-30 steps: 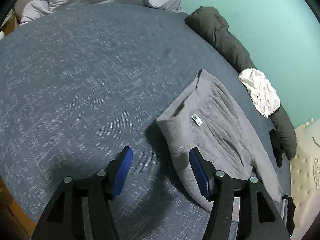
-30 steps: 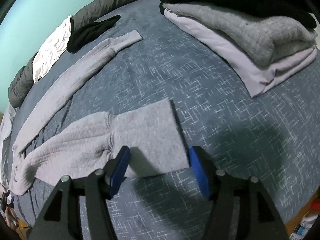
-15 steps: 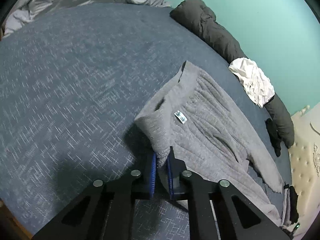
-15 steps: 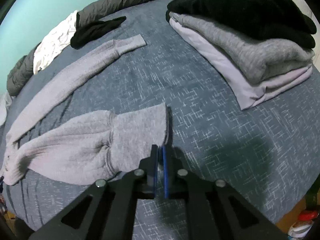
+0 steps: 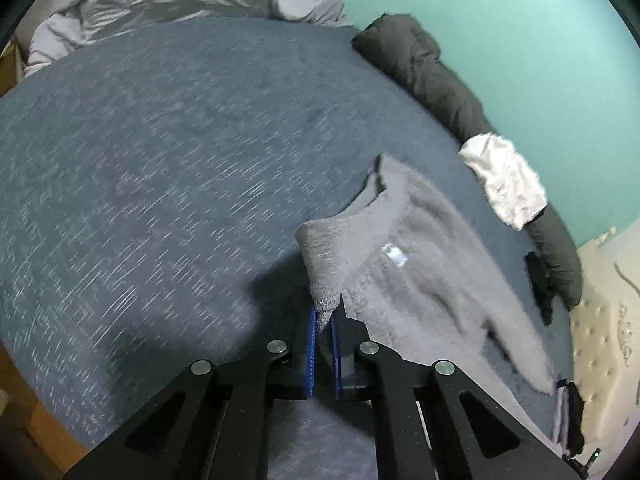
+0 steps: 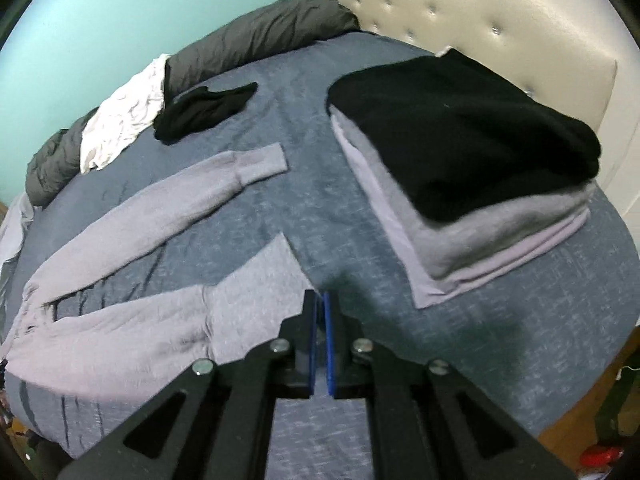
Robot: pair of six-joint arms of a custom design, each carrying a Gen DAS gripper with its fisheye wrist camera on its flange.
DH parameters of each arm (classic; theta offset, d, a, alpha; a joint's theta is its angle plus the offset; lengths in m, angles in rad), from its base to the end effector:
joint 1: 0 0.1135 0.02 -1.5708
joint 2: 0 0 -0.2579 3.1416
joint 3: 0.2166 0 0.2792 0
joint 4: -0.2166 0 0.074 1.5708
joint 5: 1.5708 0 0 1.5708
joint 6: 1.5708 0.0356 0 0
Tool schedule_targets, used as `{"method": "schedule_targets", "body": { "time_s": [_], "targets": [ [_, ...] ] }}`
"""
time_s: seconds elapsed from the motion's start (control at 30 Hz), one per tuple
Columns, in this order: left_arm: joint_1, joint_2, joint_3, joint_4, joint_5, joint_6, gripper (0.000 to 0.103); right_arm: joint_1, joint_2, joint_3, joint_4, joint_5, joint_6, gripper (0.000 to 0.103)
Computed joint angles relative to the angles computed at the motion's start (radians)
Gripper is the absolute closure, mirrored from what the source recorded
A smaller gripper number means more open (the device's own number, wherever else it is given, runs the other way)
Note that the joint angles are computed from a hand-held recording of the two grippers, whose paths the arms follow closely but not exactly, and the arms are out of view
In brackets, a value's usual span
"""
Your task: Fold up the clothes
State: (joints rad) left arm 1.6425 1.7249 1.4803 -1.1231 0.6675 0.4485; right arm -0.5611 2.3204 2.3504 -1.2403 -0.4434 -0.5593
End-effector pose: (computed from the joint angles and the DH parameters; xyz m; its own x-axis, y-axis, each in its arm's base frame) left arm -0.0038 0.3599 0.2607 -0.2803 -0.8507 -0.4447 -0.7444 0.4851 -0.4589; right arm 0.4348 -0.2552 0.2711 -0.8586 -0.0265 -0.5120 -0.1215 0.9807 0.1531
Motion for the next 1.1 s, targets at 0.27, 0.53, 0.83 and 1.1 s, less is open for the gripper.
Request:
{"method": "schedule_targets", "body": {
  "time_s": [0.27,0.53,0.83,1.1],
  "targets": [
    [0.012,0.047,-0.059,0.015,-0.101,-0.009,0.084,0.039,-0.054,-0.289,0.187,0.226,-0.035,0.1],
    [0.005,-0.016,-0.041,0.054,-0.082,-0.034,0.05,0.037,-0.156,-0.368,0.278,0.124,-0.022,0.091],
    [-0.059,-0.018,-0.099,0.114,-0.116,-0.064,0.048,0.091,-0.225,-0.509,0.281,0.067,-0.055,0.085],
    [-0.066,-0.042,-0.172,0.181,-0.147,-0.068,0.043,0.078,-0.23,-0.579,0.293,0.082,-0.041,0.056]
  ]
}}
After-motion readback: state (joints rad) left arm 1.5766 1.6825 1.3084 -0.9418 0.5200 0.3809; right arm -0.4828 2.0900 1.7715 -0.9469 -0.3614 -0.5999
